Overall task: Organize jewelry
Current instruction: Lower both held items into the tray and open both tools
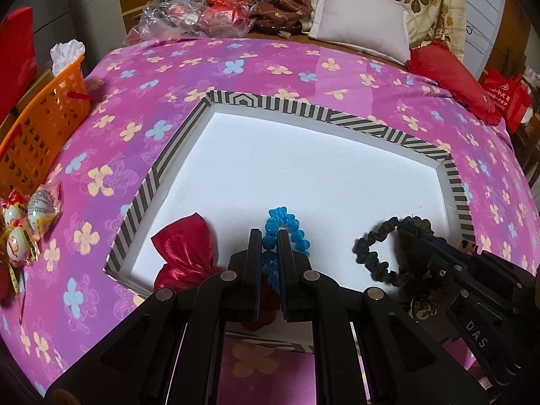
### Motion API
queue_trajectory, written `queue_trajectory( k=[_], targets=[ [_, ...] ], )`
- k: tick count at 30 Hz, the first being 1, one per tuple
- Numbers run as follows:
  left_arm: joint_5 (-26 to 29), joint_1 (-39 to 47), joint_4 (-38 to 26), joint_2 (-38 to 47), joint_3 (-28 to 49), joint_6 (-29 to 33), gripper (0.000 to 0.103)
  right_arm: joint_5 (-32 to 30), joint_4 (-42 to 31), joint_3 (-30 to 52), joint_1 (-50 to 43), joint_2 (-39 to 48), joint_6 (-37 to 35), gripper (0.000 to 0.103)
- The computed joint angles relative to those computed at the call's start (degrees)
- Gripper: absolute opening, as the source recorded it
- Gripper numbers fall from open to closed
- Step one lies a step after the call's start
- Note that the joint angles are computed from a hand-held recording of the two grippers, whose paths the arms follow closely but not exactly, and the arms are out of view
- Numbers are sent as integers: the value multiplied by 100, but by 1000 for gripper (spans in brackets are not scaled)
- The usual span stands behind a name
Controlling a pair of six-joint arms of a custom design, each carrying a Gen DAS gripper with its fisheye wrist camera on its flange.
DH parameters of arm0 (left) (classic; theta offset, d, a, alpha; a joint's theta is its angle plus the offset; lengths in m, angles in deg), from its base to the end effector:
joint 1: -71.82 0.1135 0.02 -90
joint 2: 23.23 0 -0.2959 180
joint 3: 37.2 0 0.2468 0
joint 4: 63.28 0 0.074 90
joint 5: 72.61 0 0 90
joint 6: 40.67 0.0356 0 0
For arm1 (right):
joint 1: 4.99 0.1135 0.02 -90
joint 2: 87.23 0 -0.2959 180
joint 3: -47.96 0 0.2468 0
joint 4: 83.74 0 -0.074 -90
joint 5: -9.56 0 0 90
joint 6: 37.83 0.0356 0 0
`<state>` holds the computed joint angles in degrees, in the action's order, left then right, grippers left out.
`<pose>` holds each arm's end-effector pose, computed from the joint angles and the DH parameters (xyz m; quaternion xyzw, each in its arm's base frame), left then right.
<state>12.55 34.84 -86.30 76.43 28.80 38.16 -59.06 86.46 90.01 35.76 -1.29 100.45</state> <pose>0.2696 -0.1992 0.1769 0.2020 0.9357 -0.0799 0.2780 0.1906 0.1471 0.1512 0.1190 0.9279 0.0890 0.3419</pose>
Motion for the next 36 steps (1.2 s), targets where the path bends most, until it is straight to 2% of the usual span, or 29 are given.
queue_trajectory(
  k=[15,16,17,18,19,20,23,25,31,36],
  targets=[
    [63,289,87,205,-62,-60,7,79,-206,197,15,335,-5,9],
    [76,290,100,194,-78,-61,7,93,-256,217,29,322,2,15],
    [87,298,98,202,-71,-75,7,112,-291,227,45,306,12,29],
    [122,309,100,191,-79,-91,7,163,-327,225,85,270,51,36],
    [183,331,115,168,-98,-112,8,229,-351,225,131,246,92,42],
    [199,335,113,140,-114,-120,9,299,-376,215,173,205,114,42],
    [197,305,139,-9,-203,-119,22,359,-472,207,248,103,168,42],
    [182,287,176,-140,-285,-131,38,391,-510,176,307,-4,227,42],
    [86,244,211,-550,-522,-76,48,759,-797,146,648,-399,536,42],
    [-140,118,159,-953,-750,-34,49,1075,-1263,256,1054,-643,840,42]
  ],
)
